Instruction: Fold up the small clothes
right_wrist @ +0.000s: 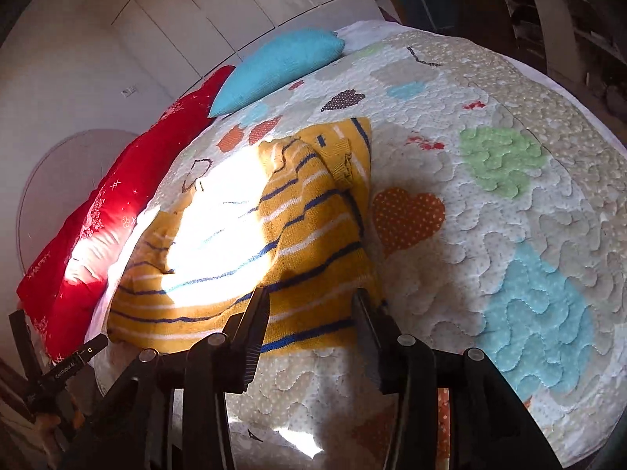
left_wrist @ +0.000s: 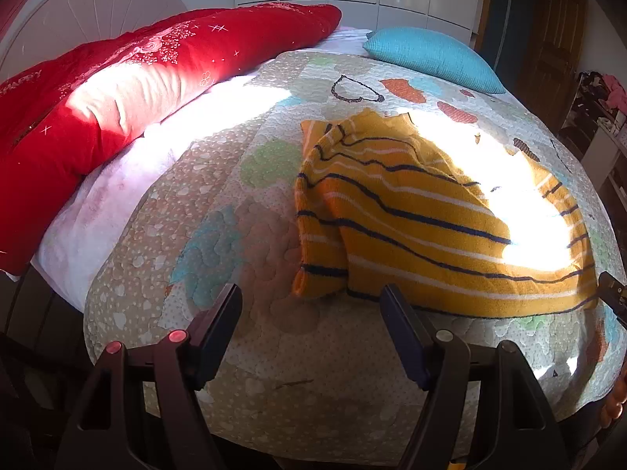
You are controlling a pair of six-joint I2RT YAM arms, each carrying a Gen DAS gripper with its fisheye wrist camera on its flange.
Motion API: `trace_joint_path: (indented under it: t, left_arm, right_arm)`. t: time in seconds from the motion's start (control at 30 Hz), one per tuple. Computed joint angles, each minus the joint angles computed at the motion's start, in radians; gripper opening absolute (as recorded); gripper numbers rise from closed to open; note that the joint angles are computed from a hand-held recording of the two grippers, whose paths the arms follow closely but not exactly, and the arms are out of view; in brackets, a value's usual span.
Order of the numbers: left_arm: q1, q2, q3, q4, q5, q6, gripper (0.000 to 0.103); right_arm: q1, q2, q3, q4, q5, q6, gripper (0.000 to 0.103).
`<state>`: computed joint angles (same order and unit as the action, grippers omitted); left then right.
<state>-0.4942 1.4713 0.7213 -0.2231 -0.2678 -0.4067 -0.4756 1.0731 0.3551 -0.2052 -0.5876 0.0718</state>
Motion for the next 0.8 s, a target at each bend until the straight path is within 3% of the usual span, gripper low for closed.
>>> trace_joint_path:
  t: [0.13, 0.3, 0.57, 0.8]
  left_arm:
    - [0.000, 0.000, -0.016, 0.010, -0.007, 0.003, 0.073]
    - [0.040, -0.017, -0.050, 0.035, 0.009, 0.008, 0.073]
    - [0.140, -0.047, -0.102, 0.072, 0.076, 0.032, 0.074]
    - [0.229, -0.043, -0.135, 0.109, 0.146, 0.056, 0.075]
  right_arm:
    - [0.048, -0.111, 0.005, -0.094, 0.038, 0.005, 0.055]
    - [0.263, -0.152, 0.004, -0.102, 0.176, 0.083, 0.057]
    - [0.609, -0.014, 0.052, 0.001, 0.341, 0.225, 0.057]
    - [0.805, 0.075, 0.122, 0.013, 0.480, 0.245, 0.062]
